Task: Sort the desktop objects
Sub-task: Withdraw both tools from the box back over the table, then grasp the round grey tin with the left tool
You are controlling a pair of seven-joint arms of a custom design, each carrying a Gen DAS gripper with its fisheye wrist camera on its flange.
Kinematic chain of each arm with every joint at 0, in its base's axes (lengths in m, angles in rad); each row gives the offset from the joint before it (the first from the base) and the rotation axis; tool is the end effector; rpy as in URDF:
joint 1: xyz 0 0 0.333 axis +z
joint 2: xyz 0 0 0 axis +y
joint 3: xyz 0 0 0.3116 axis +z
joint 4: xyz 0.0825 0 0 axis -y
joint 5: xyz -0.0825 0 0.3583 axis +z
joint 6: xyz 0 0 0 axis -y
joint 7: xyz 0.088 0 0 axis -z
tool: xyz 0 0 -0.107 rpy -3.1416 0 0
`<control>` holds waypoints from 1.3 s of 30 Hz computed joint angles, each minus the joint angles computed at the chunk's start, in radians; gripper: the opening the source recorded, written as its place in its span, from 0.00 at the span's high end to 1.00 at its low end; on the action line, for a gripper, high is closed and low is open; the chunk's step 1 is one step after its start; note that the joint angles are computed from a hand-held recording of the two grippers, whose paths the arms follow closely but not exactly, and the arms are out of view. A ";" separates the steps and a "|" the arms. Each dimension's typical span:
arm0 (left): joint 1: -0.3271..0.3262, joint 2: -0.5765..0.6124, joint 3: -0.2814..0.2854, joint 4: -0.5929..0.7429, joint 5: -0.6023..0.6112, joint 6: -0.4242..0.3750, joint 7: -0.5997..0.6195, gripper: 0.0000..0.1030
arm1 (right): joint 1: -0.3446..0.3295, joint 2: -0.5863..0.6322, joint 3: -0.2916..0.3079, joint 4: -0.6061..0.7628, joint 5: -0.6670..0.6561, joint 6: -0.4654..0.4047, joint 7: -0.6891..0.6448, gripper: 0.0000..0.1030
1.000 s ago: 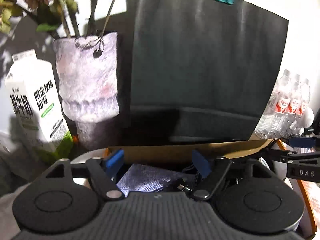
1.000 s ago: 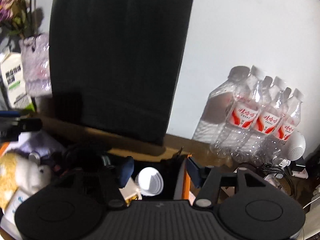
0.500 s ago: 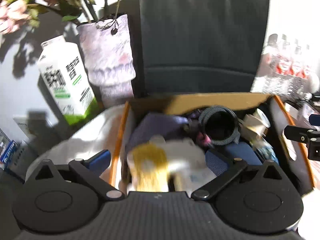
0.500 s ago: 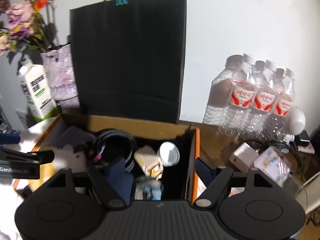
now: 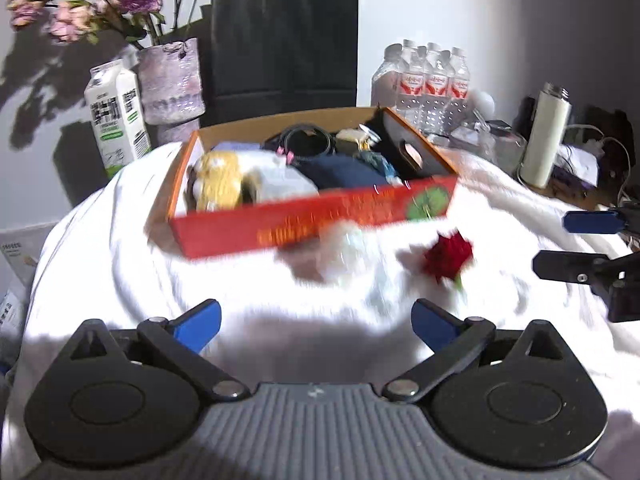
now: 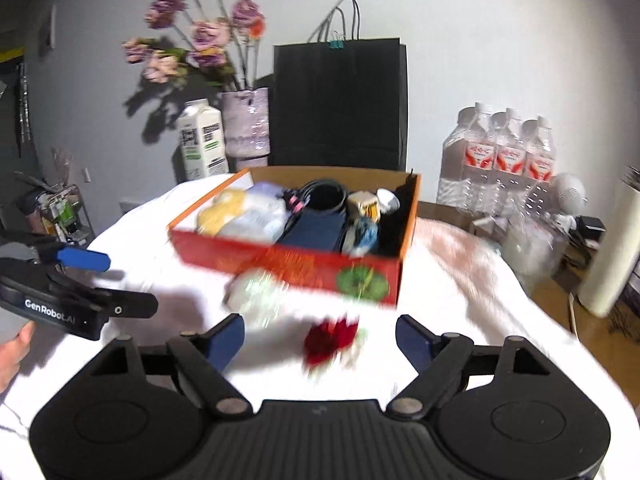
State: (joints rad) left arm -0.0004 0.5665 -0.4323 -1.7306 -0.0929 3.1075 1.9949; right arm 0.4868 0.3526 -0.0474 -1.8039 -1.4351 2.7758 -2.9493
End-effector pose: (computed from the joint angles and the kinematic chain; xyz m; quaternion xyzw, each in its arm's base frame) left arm 0.6558 -0.2325 0.3916 -0.4221 0.8011 -0.3689 0.2095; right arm 0.5611 0.3151 0.3995 -0.6000 0.6444 -0.3259 0.3444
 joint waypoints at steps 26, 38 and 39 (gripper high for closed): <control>0.457 0.049 -0.380 -0.512 0.666 0.454 -0.523 0.13 | 0.108 -0.119 0.187 -0.341 -0.215 -0.357 0.572 0.29; 0.485 0.152 -0.455 -0.408 0.717 0.290 -0.607 0.61 | 0.119 -0.004 0.156 -0.218 -0.164 -0.323 0.441 0.68; 0.492 0.158 -0.461 -0.410 0.716 0.293 -0.601 0.61 | 0.130 0.008 0.153 -0.202 -0.130 -0.349 0.384 0.71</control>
State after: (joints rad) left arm 0.4915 0.7243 -0.8936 -2.1411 0.6230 3.4008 1.3941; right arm 0.6170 0.3609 0.1053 -2.0057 -1.5655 2.4264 -2.5654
